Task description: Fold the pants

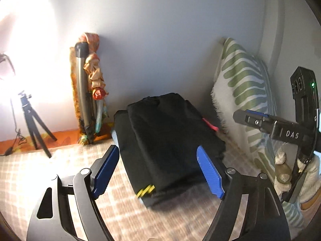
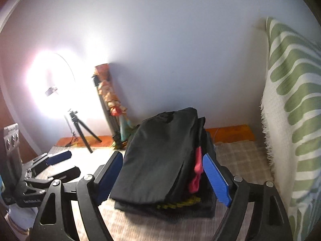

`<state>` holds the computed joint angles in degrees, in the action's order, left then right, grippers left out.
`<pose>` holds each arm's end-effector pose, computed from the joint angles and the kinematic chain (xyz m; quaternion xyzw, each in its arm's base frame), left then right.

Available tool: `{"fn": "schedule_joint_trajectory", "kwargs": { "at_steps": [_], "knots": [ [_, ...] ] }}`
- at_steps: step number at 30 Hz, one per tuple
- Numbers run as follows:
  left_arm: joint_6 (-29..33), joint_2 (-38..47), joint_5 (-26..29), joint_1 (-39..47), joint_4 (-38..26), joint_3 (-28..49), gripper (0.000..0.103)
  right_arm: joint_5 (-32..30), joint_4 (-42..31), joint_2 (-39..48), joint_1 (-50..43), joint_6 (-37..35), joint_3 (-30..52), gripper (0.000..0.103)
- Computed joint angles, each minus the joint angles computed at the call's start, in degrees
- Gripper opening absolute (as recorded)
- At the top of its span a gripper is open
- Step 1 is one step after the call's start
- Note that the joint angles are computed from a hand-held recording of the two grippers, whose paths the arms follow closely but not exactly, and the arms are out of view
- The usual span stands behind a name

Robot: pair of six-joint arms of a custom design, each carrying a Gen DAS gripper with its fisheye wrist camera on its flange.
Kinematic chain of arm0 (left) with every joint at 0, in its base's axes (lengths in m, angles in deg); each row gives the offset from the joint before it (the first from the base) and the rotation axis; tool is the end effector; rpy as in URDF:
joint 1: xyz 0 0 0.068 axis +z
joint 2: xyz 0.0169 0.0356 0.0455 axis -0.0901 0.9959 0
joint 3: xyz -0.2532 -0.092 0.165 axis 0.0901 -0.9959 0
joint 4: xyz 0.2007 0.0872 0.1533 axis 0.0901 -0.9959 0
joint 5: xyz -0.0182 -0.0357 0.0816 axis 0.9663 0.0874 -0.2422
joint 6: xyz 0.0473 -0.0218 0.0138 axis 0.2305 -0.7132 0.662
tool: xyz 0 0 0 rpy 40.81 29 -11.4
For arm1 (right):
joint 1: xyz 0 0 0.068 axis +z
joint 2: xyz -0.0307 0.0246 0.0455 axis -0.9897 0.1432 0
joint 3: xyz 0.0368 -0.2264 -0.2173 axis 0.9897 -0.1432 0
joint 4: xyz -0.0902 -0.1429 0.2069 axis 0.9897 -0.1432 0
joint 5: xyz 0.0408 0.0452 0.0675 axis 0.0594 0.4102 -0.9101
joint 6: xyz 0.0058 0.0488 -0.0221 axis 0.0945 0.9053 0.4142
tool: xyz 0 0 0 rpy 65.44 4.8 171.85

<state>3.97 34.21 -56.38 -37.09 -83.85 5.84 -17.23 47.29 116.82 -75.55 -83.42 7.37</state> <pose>0.2077 -0.1225 0.3681 0.0750 0.8866 -0.1218 0.4399 0.2536 0.0394 0.4177 -0.1045 0.8818 0.1821 0.4224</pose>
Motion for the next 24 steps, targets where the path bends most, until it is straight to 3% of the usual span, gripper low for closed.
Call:
{"fn": "schedule_joint_trajectory", "kwargs": {
  "at_steps": [10, 18, 24],
  "knots": [
    [-7.0, -10.8, -14.4, -15.8, -7.4, -2.3, 0.083, 7.3, -5.9, -15.3, 5.6, 1.5, -5.5, 0.103],
    [-15.5, -17.3, -25.2, -27.7, -14.5, -6.0, 0.085, 24.5, -7.8, -24.1, 22.1, 8.9, -10.6, 0.103],
    [-20.2, -21.9, -26.5, -29.4, -17.3, -10.2, 0.085, 42.4, -7.8, -27.2, 40.1, 19.6, -16.0, 0.103]
  ]
}}
